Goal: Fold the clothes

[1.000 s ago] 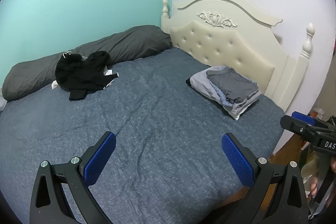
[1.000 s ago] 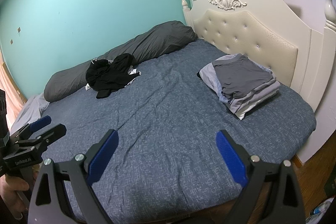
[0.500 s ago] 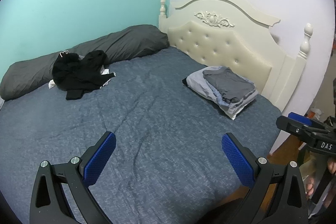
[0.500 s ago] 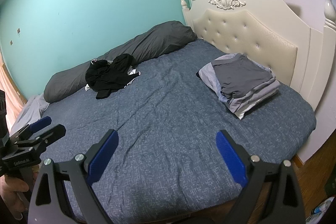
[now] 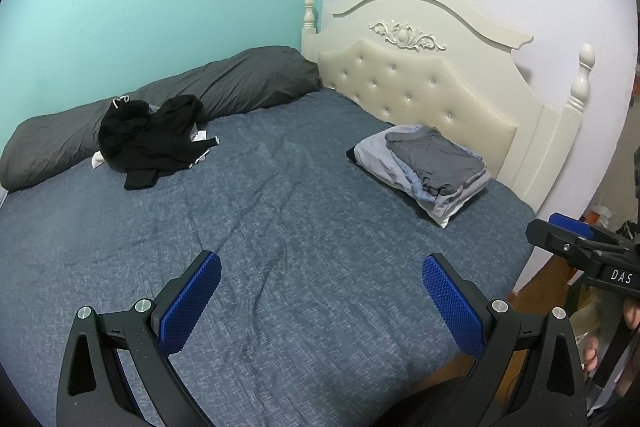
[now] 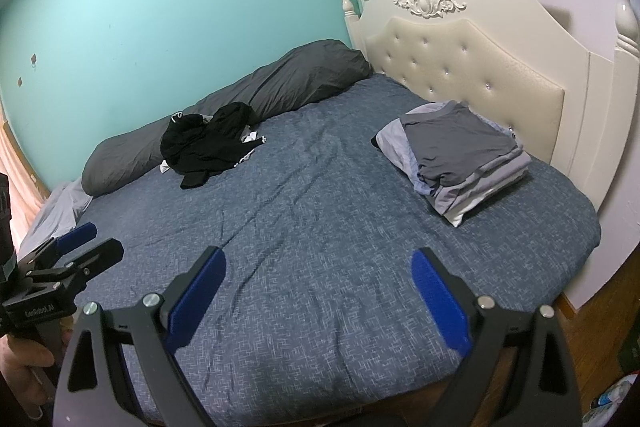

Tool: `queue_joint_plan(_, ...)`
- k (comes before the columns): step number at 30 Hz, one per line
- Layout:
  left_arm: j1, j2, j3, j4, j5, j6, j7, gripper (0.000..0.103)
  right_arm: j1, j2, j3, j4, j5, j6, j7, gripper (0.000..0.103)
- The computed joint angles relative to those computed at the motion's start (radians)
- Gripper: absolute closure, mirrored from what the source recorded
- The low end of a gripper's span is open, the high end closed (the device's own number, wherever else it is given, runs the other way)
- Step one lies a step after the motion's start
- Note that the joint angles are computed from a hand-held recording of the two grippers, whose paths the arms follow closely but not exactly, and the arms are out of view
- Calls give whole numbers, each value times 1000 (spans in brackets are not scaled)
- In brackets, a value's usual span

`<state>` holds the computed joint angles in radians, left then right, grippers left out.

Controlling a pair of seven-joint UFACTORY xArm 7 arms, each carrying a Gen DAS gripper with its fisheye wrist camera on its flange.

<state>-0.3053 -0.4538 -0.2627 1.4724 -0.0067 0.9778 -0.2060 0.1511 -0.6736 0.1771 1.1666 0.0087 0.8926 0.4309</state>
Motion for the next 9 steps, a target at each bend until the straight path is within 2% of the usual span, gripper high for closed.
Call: queue_joint_plan(9, -3, 4, -1, 3, -1, 4, -4, 0, -1, -2, -2, 2, -1, 5, 2, 8)
